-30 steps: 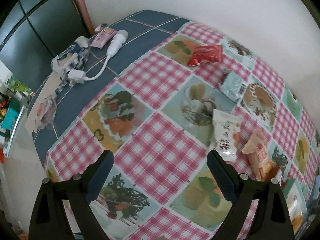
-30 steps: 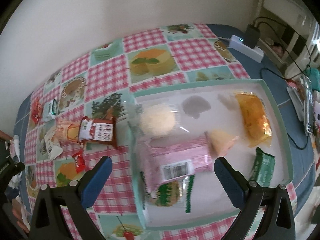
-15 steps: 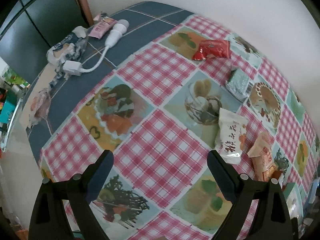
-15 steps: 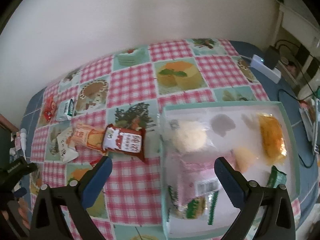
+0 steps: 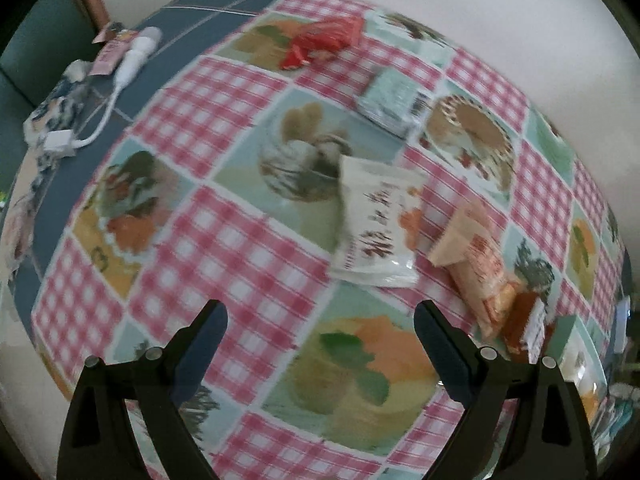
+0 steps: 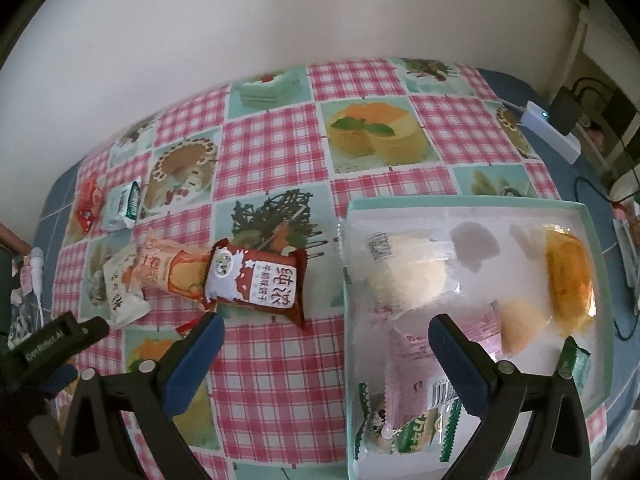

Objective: Organize snacks
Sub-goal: 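Move both grippers back to the remaining snacks on the tablecloth, then grasp the small red candy with the left gripper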

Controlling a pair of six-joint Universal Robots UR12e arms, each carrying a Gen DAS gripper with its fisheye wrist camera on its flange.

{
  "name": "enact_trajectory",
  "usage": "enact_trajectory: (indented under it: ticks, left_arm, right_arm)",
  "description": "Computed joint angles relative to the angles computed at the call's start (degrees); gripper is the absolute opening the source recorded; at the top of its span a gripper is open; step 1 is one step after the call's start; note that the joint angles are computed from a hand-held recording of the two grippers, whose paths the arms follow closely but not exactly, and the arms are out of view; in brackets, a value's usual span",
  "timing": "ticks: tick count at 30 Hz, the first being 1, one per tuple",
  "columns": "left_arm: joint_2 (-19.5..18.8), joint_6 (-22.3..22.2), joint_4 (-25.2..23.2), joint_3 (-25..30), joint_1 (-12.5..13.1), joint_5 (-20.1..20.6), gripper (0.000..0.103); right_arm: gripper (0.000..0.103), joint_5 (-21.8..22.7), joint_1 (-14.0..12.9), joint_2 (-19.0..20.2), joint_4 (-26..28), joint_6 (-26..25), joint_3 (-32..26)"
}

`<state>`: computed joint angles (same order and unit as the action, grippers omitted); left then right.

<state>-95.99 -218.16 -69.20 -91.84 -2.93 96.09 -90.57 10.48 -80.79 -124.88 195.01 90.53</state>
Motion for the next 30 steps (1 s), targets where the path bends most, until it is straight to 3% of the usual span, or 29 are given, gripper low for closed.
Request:
enact_trajectory:
  ticks: [10,18,22,26,30]
  left_arm:
    - [-2.59,3.46,-2.16,1.94,-1.73,-3.02,0.095]
    - [-4.05,7.02,-0.91,3.14,-3.91,-3.47,0.092]
    - [-5.34,8.60,-1.44,4.54,-5.38,-3.95,0.087]
    - [-7.12,9.64,-1.79,5.96,-7.16,-3.85,0.064]
    - [-8.03,8.99,-1.00,6.29,-8.41,-4.15,0.059]
  right_arm:
    - [0.103,-0.40,-1.45,-0.04,-0.34,1.54,-0.05]
    - [0.103,0.74,-2.93,-0.50,0.38,2.89,0.39]
    - [0.103,1.03,-3.21,-0.62,0.50,2.90,0.52]
    - [0.103,1.24,-3.32,-0.64,0.44,2.83,0.55]
    - [0.103,1.32,-3.35,-0.63,0.39,2.90,0.58]
